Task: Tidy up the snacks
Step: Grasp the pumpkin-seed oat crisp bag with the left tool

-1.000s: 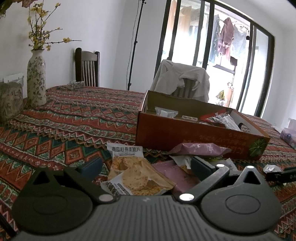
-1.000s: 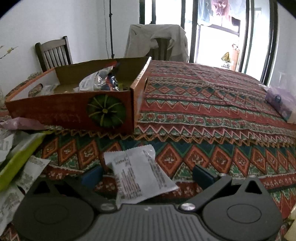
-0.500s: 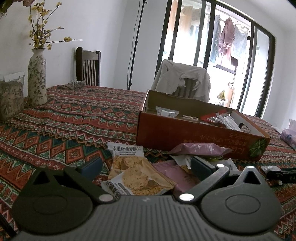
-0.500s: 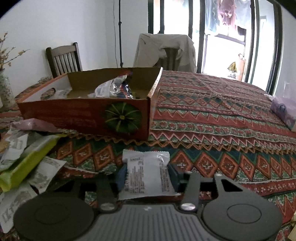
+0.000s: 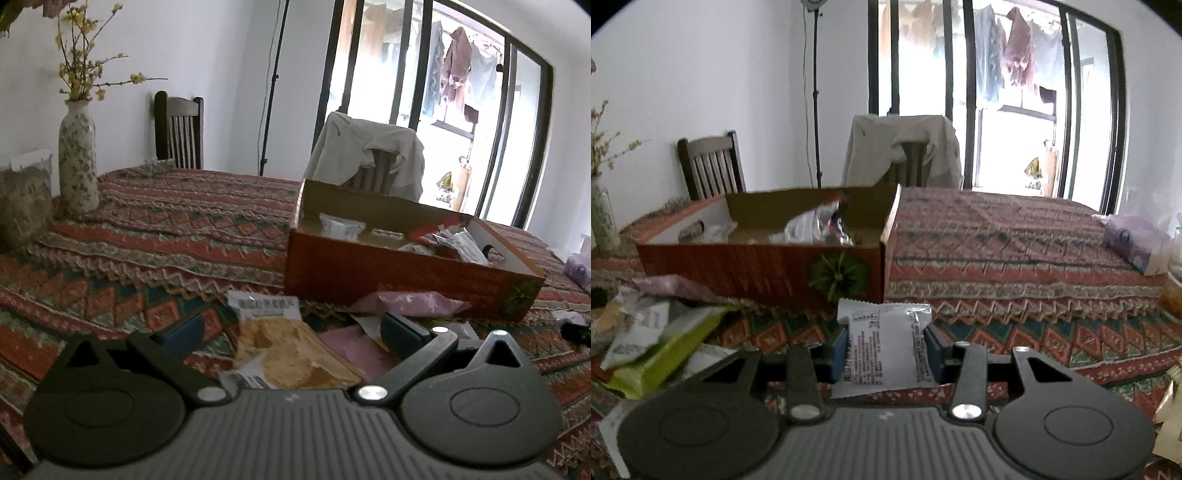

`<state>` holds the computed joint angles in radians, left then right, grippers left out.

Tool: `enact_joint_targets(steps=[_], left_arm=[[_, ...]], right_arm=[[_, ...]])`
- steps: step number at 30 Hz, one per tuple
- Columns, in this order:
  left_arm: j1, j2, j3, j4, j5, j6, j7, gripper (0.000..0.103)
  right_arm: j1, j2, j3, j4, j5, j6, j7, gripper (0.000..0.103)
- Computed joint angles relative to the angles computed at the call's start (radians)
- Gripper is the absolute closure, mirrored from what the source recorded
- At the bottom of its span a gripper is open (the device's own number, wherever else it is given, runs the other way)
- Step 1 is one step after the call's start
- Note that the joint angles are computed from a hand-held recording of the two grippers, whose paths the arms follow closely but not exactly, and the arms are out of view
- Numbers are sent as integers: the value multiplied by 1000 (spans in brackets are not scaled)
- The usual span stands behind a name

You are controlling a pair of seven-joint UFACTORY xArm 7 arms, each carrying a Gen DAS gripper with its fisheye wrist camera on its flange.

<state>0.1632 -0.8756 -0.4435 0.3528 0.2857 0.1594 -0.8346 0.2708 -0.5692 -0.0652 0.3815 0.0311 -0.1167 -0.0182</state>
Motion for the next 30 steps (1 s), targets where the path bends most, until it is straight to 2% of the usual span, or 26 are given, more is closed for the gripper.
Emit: enact_joint_targets(steps=[2, 6, 11, 16, 20, 24, 26, 30], left_arm=[[-36, 15, 46, 17, 0, 37, 43, 0], [-73, 45, 93, 42, 0, 102, 103, 0], [-66, 124, 108, 86, 10, 150, 130, 0], [-9, 229, 88, 164, 37, 173, 68, 0], [44, 321, 48, 257, 110, 245, -16, 0], [37, 404, 41, 332, 194, 317, -58, 0], [-1, 433, 74, 344, 198, 318, -53, 2], [-60, 449, 110, 349, 232, 333, -79, 17]], right_arm=[[7, -18, -5, -10, 1, -10, 2, 61], [20, -27, -13, -21, -1, -24, 6, 60], [18, -10, -12, -16, -3, -27, 15, 60], [6, 10, -2, -6, -7, -40, 23, 60], [1, 28, -1, 3, -13, -43, 29, 60], [14, 40, -23, 6, -16, -47, 30, 60], [29, 44, -42, 6, -18, -50, 27, 60], [70, 52, -85, 8, -21, -53, 19, 60]])
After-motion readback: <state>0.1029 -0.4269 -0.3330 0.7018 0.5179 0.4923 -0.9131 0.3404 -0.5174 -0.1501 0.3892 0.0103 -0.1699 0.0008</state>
